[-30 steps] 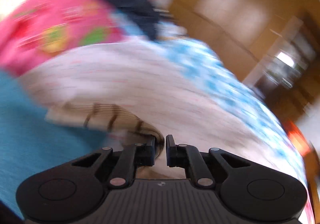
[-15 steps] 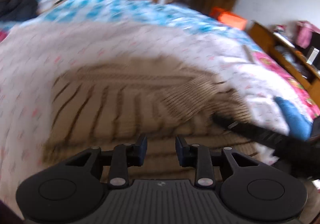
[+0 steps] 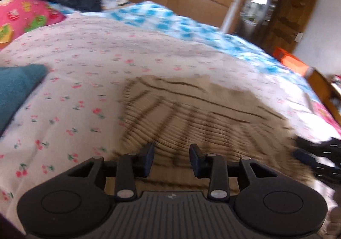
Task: Fold small clothes
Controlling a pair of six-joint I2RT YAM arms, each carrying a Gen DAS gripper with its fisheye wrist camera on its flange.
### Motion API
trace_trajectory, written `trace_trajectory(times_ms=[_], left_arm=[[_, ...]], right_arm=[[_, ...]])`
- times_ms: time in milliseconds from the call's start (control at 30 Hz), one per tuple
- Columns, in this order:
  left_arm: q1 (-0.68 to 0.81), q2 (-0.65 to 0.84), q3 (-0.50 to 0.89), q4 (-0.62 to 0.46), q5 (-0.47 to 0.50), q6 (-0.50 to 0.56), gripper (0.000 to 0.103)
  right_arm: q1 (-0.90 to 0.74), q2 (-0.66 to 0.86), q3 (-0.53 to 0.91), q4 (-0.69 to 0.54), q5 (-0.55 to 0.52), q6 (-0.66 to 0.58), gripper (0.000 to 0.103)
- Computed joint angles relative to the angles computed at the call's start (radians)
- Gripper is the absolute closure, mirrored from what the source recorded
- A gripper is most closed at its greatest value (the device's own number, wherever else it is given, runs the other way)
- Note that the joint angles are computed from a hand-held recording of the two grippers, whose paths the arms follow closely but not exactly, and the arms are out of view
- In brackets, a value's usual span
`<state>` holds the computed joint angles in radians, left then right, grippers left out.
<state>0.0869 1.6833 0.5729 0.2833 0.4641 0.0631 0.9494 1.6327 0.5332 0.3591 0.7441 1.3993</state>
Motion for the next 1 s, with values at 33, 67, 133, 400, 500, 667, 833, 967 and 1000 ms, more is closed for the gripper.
trace_trajectory(times_ms=[33, 67, 133, 400, 500, 667, 833, 967, 1000], left_arm=[[0.008, 0.033, 0.015, 0.014, -0.009, -0.020, 0.062], [0.033, 0.066, 0.030, 0.017, 0.016, -0.034, 0.063], [0.072, 0.109, 0.052, 0.017, 0.080, -0.046, 0.063], [0.077, 0.120, 0.053, 0.040, 0.097, -0.044, 0.063], [0.091, 0.112, 0.052, 0.029, 0.117, -0.044, 0.063], [0.102, 0.071, 0.011, 0.083, 0.135, -0.037, 0.057], [0.115, 0.029, -0.050, 0.202, 0.156, -0.053, 0.046], [0.095, 0.052, -0.022, 0.167, 0.117, -0.053, 0.042], [0.081, 0.066, -0.006, 0.139, 0.091, -0.046, 0.042]], right_arm=[[-0.018, -0.001, 0.018, -0.034, -0.009, -0.003, 0.070], [-0.038, 0.001, 0.041, -0.077, -0.022, -0.005, 0.070], [-0.072, 0.014, 0.086, -0.152, -0.042, 0.000, 0.070], [-0.142, 0.148, 0.189, -0.233, -0.108, 0.091, 0.070], [-0.154, 0.147, 0.206, -0.223, -0.122, 0.063, 0.071], [-0.164, 0.089, 0.200, -0.192, -0.133, 0.027, 0.096], [-0.037, -0.079, 0.157, -0.278, 0.047, 0.043, 0.098], [0.074, -0.072, 0.149, -0.420, 0.147, 0.202, 0.097], [0.070, -0.041, 0.151, -0.446, 0.117, 0.248, 0.097]])
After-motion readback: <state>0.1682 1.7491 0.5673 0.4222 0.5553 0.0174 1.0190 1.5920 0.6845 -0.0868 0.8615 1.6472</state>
